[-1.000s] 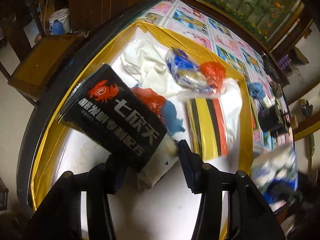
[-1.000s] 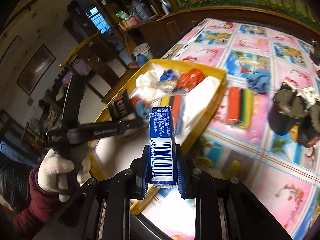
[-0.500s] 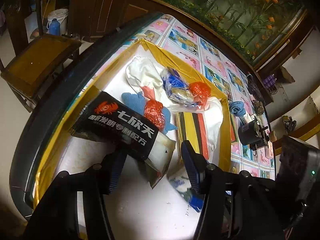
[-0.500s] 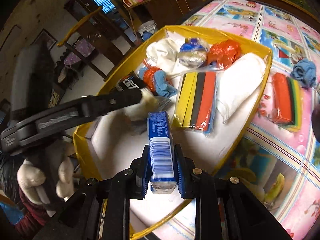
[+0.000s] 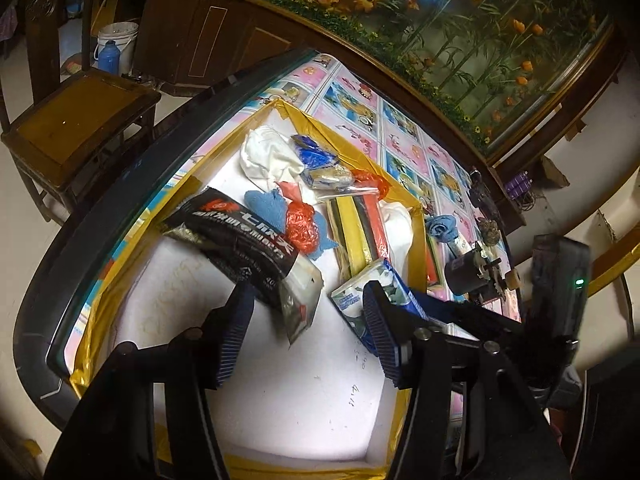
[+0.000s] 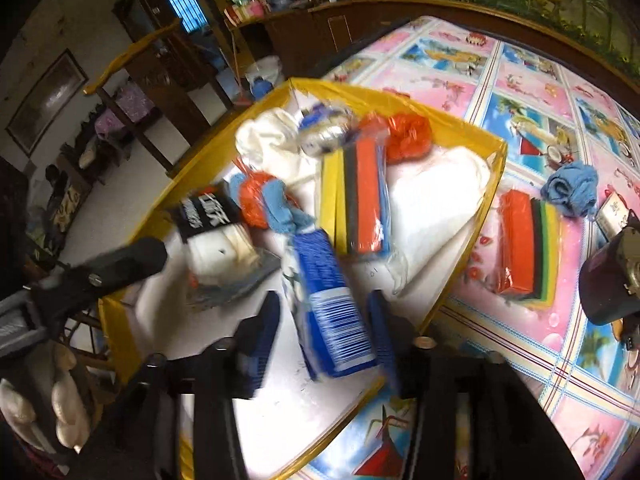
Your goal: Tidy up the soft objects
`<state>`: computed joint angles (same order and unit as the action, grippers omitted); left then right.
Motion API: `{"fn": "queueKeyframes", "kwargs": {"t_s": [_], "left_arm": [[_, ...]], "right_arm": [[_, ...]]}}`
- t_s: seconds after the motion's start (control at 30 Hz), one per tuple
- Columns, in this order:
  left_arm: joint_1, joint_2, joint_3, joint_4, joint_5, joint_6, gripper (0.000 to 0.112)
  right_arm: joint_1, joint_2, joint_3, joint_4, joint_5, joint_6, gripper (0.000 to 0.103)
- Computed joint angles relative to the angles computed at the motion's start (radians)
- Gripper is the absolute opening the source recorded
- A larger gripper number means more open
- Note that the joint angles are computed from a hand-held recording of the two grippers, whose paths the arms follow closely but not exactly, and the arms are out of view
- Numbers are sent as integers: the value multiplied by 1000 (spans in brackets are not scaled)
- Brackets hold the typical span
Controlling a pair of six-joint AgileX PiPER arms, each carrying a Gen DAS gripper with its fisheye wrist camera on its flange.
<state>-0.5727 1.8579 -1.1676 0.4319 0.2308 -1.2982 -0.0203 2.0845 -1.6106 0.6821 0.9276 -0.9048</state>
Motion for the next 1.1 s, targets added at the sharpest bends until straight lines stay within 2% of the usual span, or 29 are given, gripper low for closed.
{"fn": "queueKeyframes", "kwargs": {"t_s": [0.17, 0.23, 0.3, 0.4, 0.57, 0.67, 0.83, 1.0, 1.1], "left_arm": [[-42, -42, 48, 210, 0, -252, 56], [-77, -51, 41, 310, 32, -349, 56], [-115, -52, 25, 375, 68, -404, 56], [-159, -38, -11, 400, 111, -401, 62], [-248, 32, -138, 358, 212, -262, 62], [-287, 72, -197, 318, 243, -178, 62], [-308, 127, -246, 164, 202, -45, 62], [-323, 174, -306, 18, 204, 80, 62], [-332, 188, -329, -23, 201, 107, 62]], "right_arm": [[-83, -140, 132, 144, -21, -164, 70], [-128, -188, 179, 192, -35, -224, 80], [-194, -221, 217, 237, -25, -282, 82], [-307, -234, 244, 275, 16, -330, 82], [-532, -200, 248, 308, 109, -380, 82], [-650, -179, 231, 296, 131, -397, 82], [-840, -89, 117, 275, 165, -335, 82], [-946, -29, 29, 267, 177, -252, 82], [-981, 12, -40, 258, 199, -191, 82]]}}
